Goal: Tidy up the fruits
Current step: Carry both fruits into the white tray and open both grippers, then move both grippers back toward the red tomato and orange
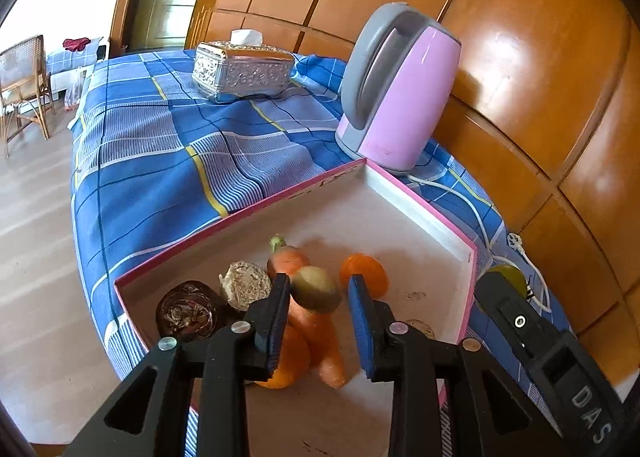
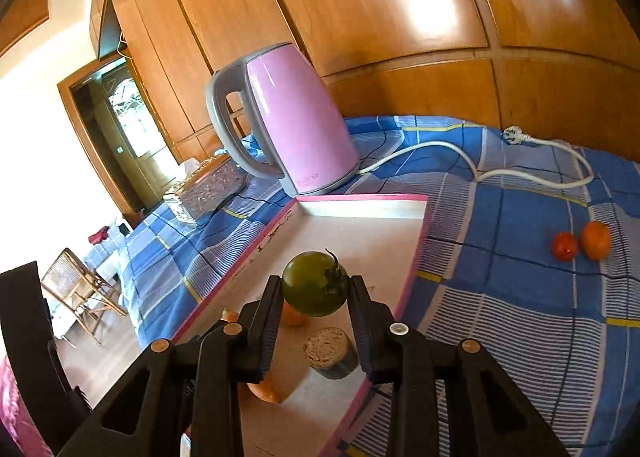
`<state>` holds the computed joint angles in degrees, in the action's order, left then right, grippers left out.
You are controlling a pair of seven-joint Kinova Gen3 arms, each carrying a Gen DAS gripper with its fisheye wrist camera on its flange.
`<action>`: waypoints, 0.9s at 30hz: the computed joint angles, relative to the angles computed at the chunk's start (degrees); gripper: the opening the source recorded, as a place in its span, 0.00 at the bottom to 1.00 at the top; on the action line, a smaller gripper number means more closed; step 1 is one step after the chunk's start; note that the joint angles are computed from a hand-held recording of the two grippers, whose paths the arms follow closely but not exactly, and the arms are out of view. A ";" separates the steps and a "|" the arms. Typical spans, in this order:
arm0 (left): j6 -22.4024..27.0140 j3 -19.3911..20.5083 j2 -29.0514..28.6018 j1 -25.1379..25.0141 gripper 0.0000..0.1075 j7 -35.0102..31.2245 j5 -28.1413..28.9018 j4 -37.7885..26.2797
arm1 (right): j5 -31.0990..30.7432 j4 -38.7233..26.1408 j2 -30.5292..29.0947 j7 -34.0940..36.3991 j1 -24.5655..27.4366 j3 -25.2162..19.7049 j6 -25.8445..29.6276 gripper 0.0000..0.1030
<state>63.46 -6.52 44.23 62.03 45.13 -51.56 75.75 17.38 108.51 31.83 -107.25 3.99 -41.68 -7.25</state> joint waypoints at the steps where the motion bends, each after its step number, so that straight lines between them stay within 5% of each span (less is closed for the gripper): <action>1: 0.25 0.03 0.00 0.01 0.43 -0.09 0.08 -0.17 | -0.27 -0.41 0.56 0.49 0.74 -0.94 0.33 0.35; 4: 0.31 -0.32 -0.16 0.36 0.55 1.22 -0.26 0.28 | 0.39 -0.54 1.03 0.01 1.69 -1.96 0.34 0.35; 10: 0.81 0.08 -0.12 0.03 0.58 1.37 -0.07 0.05 | 0.25 0.50 0.15 -0.07 2.17 -1.76 -0.25 0.36; 27: 2.05 -0.09 1.34 1.47 0.66 -3.42 -3.27 -2.55 | -3.66 4.84 -6.79 -1.92 -5.26 12.40 -0.48 0.36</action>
<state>65.51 -6.61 45.57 63.50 41.71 -54.83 73.20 13.71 113.34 25.04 -109.18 -1.26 -29.28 -7.73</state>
